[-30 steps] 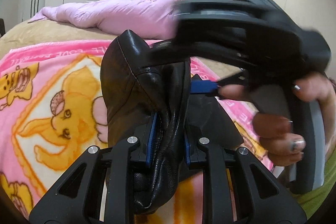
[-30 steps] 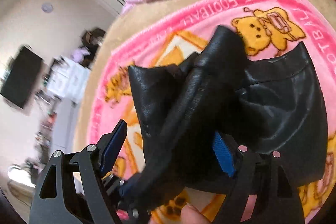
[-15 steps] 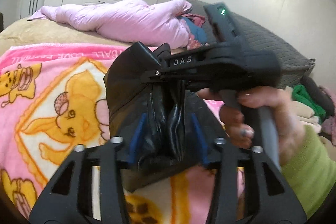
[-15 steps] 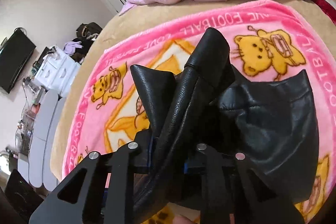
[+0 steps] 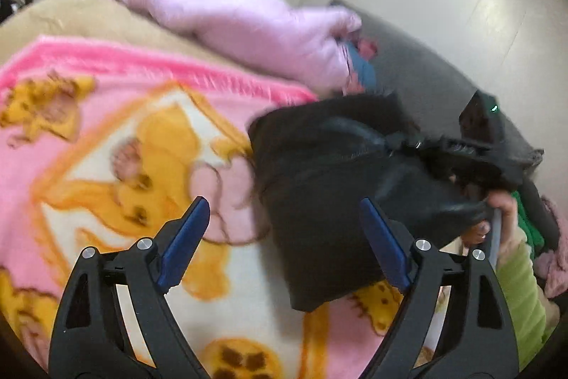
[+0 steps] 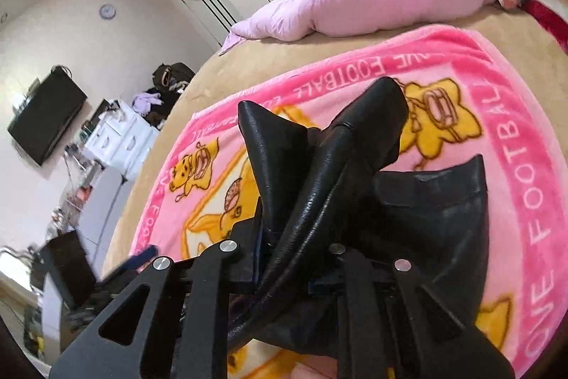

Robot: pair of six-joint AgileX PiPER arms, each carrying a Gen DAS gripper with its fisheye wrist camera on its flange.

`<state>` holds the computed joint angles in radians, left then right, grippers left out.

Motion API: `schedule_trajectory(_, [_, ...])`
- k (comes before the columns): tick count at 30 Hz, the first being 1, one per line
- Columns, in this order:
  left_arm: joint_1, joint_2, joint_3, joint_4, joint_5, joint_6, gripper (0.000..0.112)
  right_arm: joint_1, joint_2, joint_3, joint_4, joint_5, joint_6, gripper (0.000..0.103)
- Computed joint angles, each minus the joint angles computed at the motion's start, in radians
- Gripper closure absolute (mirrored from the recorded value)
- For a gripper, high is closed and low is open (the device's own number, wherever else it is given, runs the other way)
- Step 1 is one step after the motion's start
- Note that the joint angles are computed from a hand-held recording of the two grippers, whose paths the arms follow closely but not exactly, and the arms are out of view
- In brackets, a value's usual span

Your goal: Fold large clothes

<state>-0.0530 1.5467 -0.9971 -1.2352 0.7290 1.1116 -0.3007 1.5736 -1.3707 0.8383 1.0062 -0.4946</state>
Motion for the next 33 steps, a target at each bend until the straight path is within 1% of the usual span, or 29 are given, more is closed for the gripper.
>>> schedule_trajectory(4, [-0.168, 0.111, -0.052, 0.078, -0.099, -0.066, 0.033, -0.101, 0.026, 0.062, 0.095, 0.022, -0.14, 0.088])
schedule_trajectory(8, [-0.273, 0.15, -0.054, 0.092, -0.168, -0.088, 0.033, -0.199, 0.065, 0.105, 0.158, 0.039, -0.24, 0.087])
schedule_trajectory(10, [-0.325, 0.179, -0.063, 0.103, -0.193, -0.106, 0.033, -0.236, 0.093, 0.123, 0.171, 0.027, -0.279, 0.087])
schedule_trajectory(11, [-0.346, 0.198, -0.074, 0.111, -0.203, -0.123, 0.033, -0.246, 0.104, 0.137, 0.178, 0.012, -0.292, 0.085])
schedule_trajectory(12, [-0.364, 0.21, -0.077, 0.111, -0.225, -0.123, 0.033, -0.252, 0.117, 0.146, 0.17, -0.002, -0.292, 0.077])
schedule_trajectory(13, [-0.387, 0.215, -0.078, 0.136, -0.254, -0.144, 0.033, -0.248, 0.127, 0.155, 0.122, -0.039, -0.264, 0.071])
schedule_trajectory(14, [-0.408, 0.216, -0.077, 0.161, -0.282, -0.161, 0.032, -0.244, 0.131, 0.162, 0.081, -0.066, -0.234, 0.061])
schedule_trajectory(15, [-0.43, 0.218, -0.073, 0.172, -0.307, -0.156, 0.029, -0.251, 0.135, 0.174, 0.056, -0.087, -0.208, 0.053])
schedule_trajectory(16, [-0.449, 0.215, -0.064, 0.178, -0.337, -0.151, 0.028, -0.261, 0.127, 0.191, 0.064, -0.099, -0.212, 0.048])
schedule_trajectory(17, [-0.467, 0.209, -0.051, 0.187, -0.372, -0.15, 0.028, -0.277, 0.098, 0.227, 0.082, -0.133, -0.221, 0.042])
schedule_trajectory(18, [-0.475, 0.209, -0.049, 0.197, -0.386, -0.161, 0.028, -0.288, 0.043, 0.275, 0.08, -0.201, -0.2, 0.041])
schedule_trajectory(19, [-0.477, 0.211, -0.048, 0.189, -0.391, -0.153, 0.028, -0.298, 0.002, 0.314, 0.097, -0.24, -0.205, 0.041])
schedule_trajectory(20, [-0.478, 0.211, -0.045, 0.174, -0.396, -0.137, 0.028, -0.319, -0.05, 0.361, 0.154, -0.258, -0.244, 0.041])
schedule_trajectory(21, [-0.479, 0.21, -0.039, 0.167, -0.404, -0.129, 0.027, -0.331, -0.085, 0.39, 0.196, -0.254, -0.274, 0.041])
schedule_trajectory(22, [-0.48, 0.21, -0.041, 0.171, -0.406, -0.131, 0.027, -0.342, -0.129, 0.423, 0.241, -0.225, -0.313, 0.041])
schedule_trajectory(23, [-0.483, 0.21, -0.04, 0.167, -0.411, -0.127, 0.027, -0.336, -0.147, 0.432, 0.245, -0.215, -0.316, 0.041])
schedule_trajectory(24, [-0.485, 0.208, -0.035, 0.165, -0.418, -0.125, 0.027, -0.318, -0.164, 0.438, 0.229, -0.213, -0.302, 0.041])
schedule_trajectory(25, [-0.49, 0.206, -0.033, 0.168, -0.425, -0.127, 0.028, -0.272, -0.162, 0.426, 0.173, -0.219, -0.252, 0.042])
schedule_trajectory(27, [-0.501, 0.21, -0.038, 0.191, -0.435, -0.153, 0.028, -0.197, -0.134, 0.402, 0.079, -0.258, -0.163, 0.045])
schedule_trajectory(28, [-0.504, 0.205, -0.035, 0.196, -0.438, -0.157, 0.028, -0.148, -0.106, 0.387, 0.007, -0.303, -0.083, 0.048])
schedule_trajectory(29, [-0.505, 0.205, -0.034, 0.199, -0.44, -0.157, 0.028, -0.126, -0.082, 0.377, -0.036, -0.323, -0.029, 0.054])
schedule_trajectory(30, [-0.509, 0.205, -0.035, 0.24, -0.446, -0.191, 0.027, -0.109, -0.059, 0.368, -0.067, -0.335, 0.018, 0.063])
schedule_trajectory(32, [-0.519, 0.21, -0.036, 0.278, -0.462, -0.216, 0.028, -0.101, -0.022, 0.374, -0.055, -0.363, 0.018, 0.07])
schedule_trajectory(33, [-0.519, 0.213, -0.037, 0.28, -0.464, -0.216, 0.027, -0.108, -0.021, 0.388, -0.021, -0.367, -0.01, 0.073])
